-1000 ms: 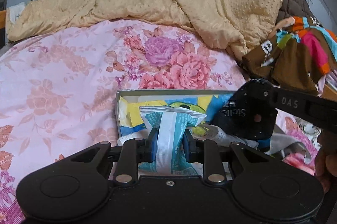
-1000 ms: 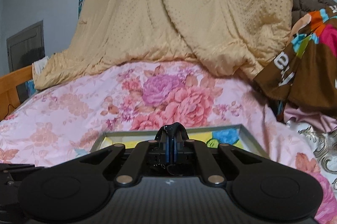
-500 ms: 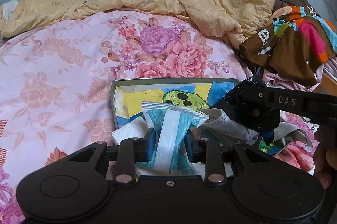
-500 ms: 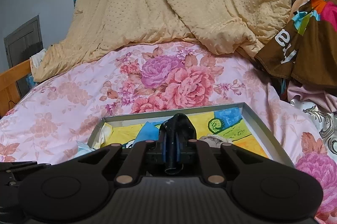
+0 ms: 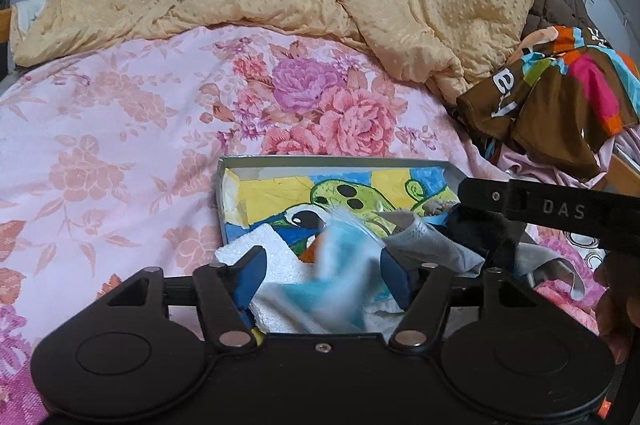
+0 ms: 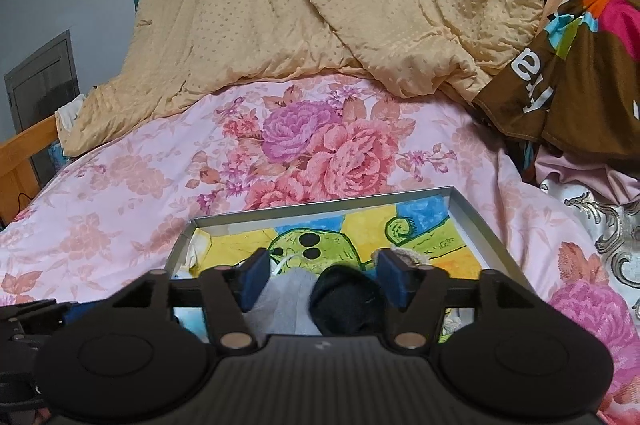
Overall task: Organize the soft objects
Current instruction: 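Drop the packet from the left tool while the right tool drops the black bag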
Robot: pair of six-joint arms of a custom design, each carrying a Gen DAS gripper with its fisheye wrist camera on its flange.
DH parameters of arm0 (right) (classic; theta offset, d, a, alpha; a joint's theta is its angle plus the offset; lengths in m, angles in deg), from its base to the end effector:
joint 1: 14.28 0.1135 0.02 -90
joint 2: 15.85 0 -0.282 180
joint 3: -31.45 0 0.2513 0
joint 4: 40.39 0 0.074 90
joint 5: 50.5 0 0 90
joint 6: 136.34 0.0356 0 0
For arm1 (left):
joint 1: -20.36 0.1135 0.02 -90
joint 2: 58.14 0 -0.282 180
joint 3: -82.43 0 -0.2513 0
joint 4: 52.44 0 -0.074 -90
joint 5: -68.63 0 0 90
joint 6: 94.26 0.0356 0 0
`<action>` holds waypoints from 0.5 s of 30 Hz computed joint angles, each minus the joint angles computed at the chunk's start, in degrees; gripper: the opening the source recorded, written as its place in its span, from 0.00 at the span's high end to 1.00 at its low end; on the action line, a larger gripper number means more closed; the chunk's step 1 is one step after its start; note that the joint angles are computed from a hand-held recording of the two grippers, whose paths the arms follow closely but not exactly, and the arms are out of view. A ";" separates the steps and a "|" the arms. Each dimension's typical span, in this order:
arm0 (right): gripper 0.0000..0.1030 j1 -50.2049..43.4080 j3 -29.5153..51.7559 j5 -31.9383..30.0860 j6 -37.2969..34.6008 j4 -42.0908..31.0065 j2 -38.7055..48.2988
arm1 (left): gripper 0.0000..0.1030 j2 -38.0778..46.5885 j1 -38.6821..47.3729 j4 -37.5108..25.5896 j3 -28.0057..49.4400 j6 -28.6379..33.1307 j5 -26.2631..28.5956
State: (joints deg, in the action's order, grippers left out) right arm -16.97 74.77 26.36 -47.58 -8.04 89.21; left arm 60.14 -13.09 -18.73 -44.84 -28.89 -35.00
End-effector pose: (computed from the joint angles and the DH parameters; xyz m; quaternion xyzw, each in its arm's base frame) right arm 0.3070 -0.0063 0.1111 -0.0469 0.8583 0.0815 0.5044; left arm 0.2965 -0.1859 0.0758 0.0092 0.8696 -0.1436 0.4723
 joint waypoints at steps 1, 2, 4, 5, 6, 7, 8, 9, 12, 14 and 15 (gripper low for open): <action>0.30 -0.32 -0.26 -0.29 0.22 -0.41 -0.61 | 0.33 -0.38 -0.22 -0.02 -0.31 0.04 -0.47; 0.28 -0.65 -0.55 -0.49 0.47 -0.86 -1.34 | 0.31 -0.85 -0.49 -0.07 -0.70 -0.10 -1.09; 0.25 -1.42 -1.60 -1.02 0.72 -0.95 -2.96 | 0.26 -1.81 -1.03 -0.15 -1.48 -1.12 -2.31; 0.22 -1.74 -2.14 -1.12 0.76 -0.98 -3.83 | 0.25 -2.43 -1.34 0.01 -2.08 -1.81 -2.84; 0.20 -2.11 -2.87 -1.11 0.84 -0.88 -4.83 | 0.22 -3.02 -1.62 0.34 -2.76 -2.29 -3.32; 0.18 -2.50 -3.66 -1.17 0.93 -0.77 -5.93 | 0.20 -3.67 -2.06 0.77 -3.52 -2.56 -4.06; 0.17 -2.95 -4.23 -1.40 0.95 -0.94 -6.94 | 0.18 -4.28 -2.52 1.17 -4.25 -2.57 -4.91; 0.16 -3.41 -5.06 -1.66 0.90 -1.16 -8.26 | 0.14 -4.99 -3.18 1.66 -5.10 -2.42 -6.15; 0.12 -4.64 -7.98 -1.77 0.02 -0.66 -12.07 | 0.06 -7.44 -5.10 2.72 -7.68 -2.24 -9.86; 0.08 -5.46 -9.94 -1.76 -1.02 -0.63 -14.90 | 0.05 -9.23 -6.30 3.16 -9.24 -2.18 -11.62; 0.07 -6.03 -10.94 -1.98 -1.63 -0.76 -16.48 | 0.04 -10.20 -7.01 3.22 -9.96 -1.82 -12.55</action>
State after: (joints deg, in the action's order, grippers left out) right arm -23.00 63.83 24.37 -49.21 -8.80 72.73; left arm 49.94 -20.10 -15.50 -54.80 -30.70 -47.54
